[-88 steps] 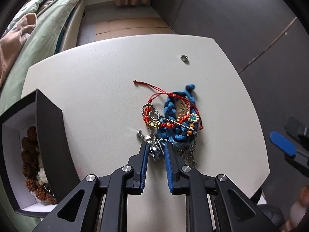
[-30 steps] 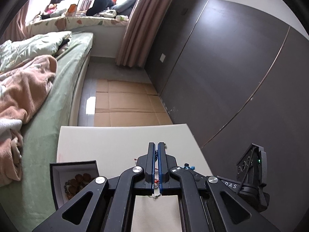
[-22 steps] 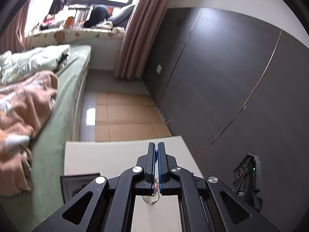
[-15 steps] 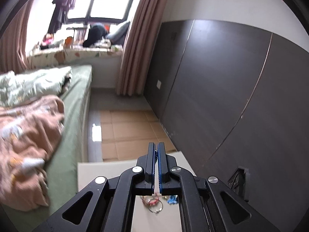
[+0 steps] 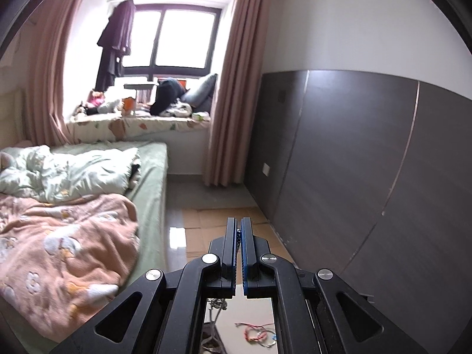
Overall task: Organize jewelry
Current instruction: 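Carry the chain toward the black box with the left gripper while the right gripper lifts the blue cord, then open the left gripper over the black box while the right gripper lowers the blue cord in and opens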
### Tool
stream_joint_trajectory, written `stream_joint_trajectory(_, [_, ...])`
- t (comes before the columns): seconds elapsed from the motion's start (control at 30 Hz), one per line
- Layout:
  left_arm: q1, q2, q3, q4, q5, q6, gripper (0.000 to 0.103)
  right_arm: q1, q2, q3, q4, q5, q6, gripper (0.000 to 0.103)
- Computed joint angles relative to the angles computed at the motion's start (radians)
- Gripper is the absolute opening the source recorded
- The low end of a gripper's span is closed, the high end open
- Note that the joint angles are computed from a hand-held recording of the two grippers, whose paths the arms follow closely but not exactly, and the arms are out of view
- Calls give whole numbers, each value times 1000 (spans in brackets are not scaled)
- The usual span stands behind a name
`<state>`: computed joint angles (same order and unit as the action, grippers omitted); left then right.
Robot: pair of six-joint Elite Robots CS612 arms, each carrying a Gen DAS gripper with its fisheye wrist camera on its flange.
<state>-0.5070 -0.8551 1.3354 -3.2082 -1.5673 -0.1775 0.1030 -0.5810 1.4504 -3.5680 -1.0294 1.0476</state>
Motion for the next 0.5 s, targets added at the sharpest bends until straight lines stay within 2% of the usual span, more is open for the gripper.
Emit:
stream_joint_trajectory(0.17, [13,-1,7,-3,10,-10,2,1,-3,5,12,-6,1,10])
stream_joint_trajectory(0.5, [32,60,-24,84,-18,-66,2,8,-5,-4,45,-9,-16,10])
